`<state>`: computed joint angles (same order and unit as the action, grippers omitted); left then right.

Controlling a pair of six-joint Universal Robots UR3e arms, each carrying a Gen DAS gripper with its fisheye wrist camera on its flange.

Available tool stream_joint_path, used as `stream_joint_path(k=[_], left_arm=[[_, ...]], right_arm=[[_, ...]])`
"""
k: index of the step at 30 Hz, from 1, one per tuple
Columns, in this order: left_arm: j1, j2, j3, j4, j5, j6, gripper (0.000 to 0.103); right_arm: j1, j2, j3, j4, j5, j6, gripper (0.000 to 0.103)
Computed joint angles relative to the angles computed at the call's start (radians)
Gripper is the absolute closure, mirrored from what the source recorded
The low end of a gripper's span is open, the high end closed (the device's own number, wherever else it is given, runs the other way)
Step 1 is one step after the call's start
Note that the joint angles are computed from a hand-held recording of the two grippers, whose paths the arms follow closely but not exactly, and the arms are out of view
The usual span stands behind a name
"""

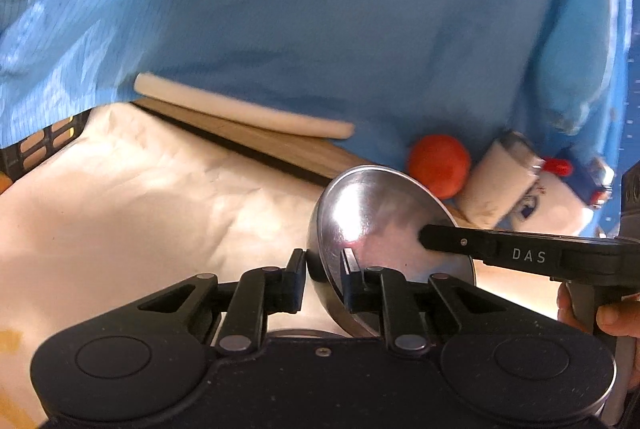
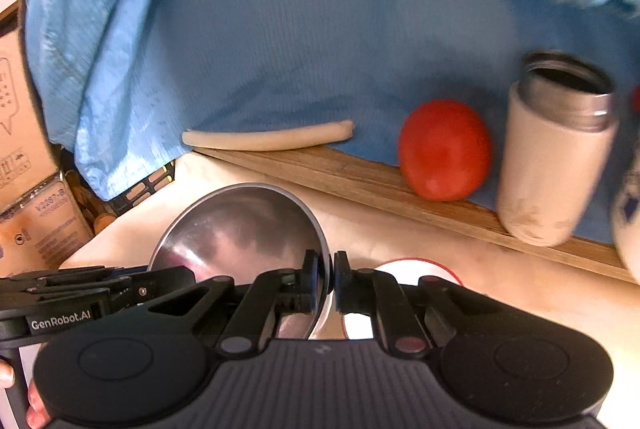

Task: Organize plates and bowls
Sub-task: 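Lift the steel bowl with the right gripper and carry it beside the plates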

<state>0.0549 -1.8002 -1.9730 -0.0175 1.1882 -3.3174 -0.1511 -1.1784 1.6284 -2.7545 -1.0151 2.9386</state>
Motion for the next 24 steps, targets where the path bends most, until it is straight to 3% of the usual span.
stream_joint_path(k=[10, 18, 24], left_arm=[[-0.083, 0.123, -0.13, 0.025, -0.088, -0.022, 0.084], [-0.209, 0.114, -0.198, 0.031, -0.117, -0.034, 0.084], [-0.257, 0.121, -0.241, -0.018, -0.124, -0.021, 0.084]], right_arm=[[-0.167, -0.437, 0.394, 0.067, -0.006, -0.078, 0.094], [-0.381, -0.804, 0.631, 0.337, -0.017, -0.241, 0.094], [-0.465, -0.935, 0.702, 0.499, -0.044, -0.345, 0.093]])
